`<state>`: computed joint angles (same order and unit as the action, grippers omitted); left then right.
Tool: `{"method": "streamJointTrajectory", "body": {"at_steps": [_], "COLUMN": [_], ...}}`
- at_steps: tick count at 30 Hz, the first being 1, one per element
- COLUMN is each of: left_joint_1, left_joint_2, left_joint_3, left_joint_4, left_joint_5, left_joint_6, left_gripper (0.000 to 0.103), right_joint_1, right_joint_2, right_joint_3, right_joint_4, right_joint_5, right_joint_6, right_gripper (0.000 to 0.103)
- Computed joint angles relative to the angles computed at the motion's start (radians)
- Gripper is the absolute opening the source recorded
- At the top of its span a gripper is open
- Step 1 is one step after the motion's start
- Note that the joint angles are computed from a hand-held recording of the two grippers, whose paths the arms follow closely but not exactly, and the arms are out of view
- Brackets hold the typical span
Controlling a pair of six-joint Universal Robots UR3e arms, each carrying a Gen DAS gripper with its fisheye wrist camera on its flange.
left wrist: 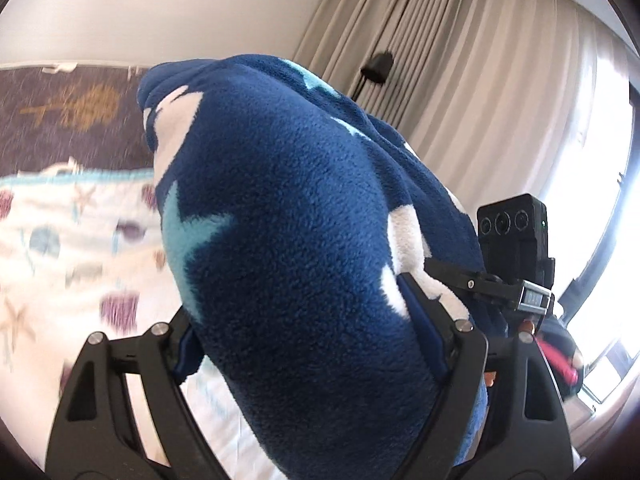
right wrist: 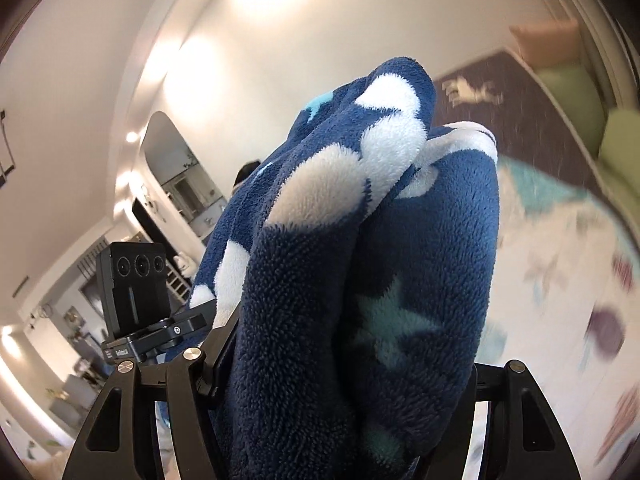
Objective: Fold small clothes
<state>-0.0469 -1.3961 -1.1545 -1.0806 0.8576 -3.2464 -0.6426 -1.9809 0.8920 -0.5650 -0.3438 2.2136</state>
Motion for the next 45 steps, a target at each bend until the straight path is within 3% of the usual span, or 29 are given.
{"method": "streamJointTrajectory", "body": {"at_steps": [4,8,9,11,12,13,18,25,30,32,33,35,37,40,45], "left_joint_1": [-0.074,-0.119,-0.122,-0.112,-0.108,-0.108,-0.096,-0.075,-0.077,-0.073,-0.059,-0.026,-0.009,-0.034,-0.078], "left_joint_2": [-0.206,-0.421,-0.469,-0.517,-0.575,-0.596,-0.768,-1.041,-1.223,-1.246,-1.221,-1.183,-1.179,-1.123,-0.950], "left_joint_3": [0.228,0.420,0.455,0.473,0.506,0.512,0.527,0.668,0.807,0.727,0.624,0.455,0.404,0.375,0.218], "left_joint_4": [0.048,0.096,0.105,0.105,0.115,0.122,0.205,0.195,0.128,0.204,0.304,0.460,0.506,0.480,0.493], "left_joint_5": [0.093,0.163,0.169,0.164,0.162,0.165,0.193,0.222,0.259,0.280,0.249,0.158,0.113,0.193,0.357], "left_joint_6": [-0.055,-0.075,-0.072,-0.056,-0.048,-0.045,-0.052,-0.063,-0.056,-0.071,-0.102,-0.148,-0.186,-0.167,-0.130], "left_gripper": [0.085,0.085,0.085,0.085,0.085,0.085,0.085,0.085,0.085,0.090,0.095,0.099,0.101,0.101,0.098], "right_joint_1": [0.120,0.152,0.175,0.190,0.242,0.260,0.330,0.433,0.475,0.492,0.495,0.479,0.472,0.485,0.496], "right_joint_2": [0.139,0.247,0.268,0.317,0.374,0.421,0.651,1.084,1.387,1.486,1.513,1.530,1.531,1.470,1.193], "right_joint_3": [-0.006,0.047,0.102,0.182,0.193,0.222,0.263,0.059,-0.237,-0.338,-0.339,-0.244,-0.177,-0.125,0.189], "right_joint_4": [-0.519,-0.755,-0.879,-1.027,-1.189,-1.282,-1.556,-1.704,-1.628,-1.585,-1.605,-1.785,-1.876,-1.872,-1.958], "right_joint_5": [-0.034,-0.022,-0.030,-0.037,-0.067,-0.077,-0.125,-0.208,-0.267,-0.315,-0.320,-0.251,-0.225,-0.295,-0.474], "right_joint_6": [0.365,0.465,0.528,0.578,0.691,0.729,0.835,0.927,0.944,0.946,0.945,1.015,1.044,1.053,1.043], "right_gripper": [0.068,0.068,0.068,0.068,0.068,0.068,0.069,0.069,0.069,0.071,0.074,0.084,0.087,0.090,0.090]}}
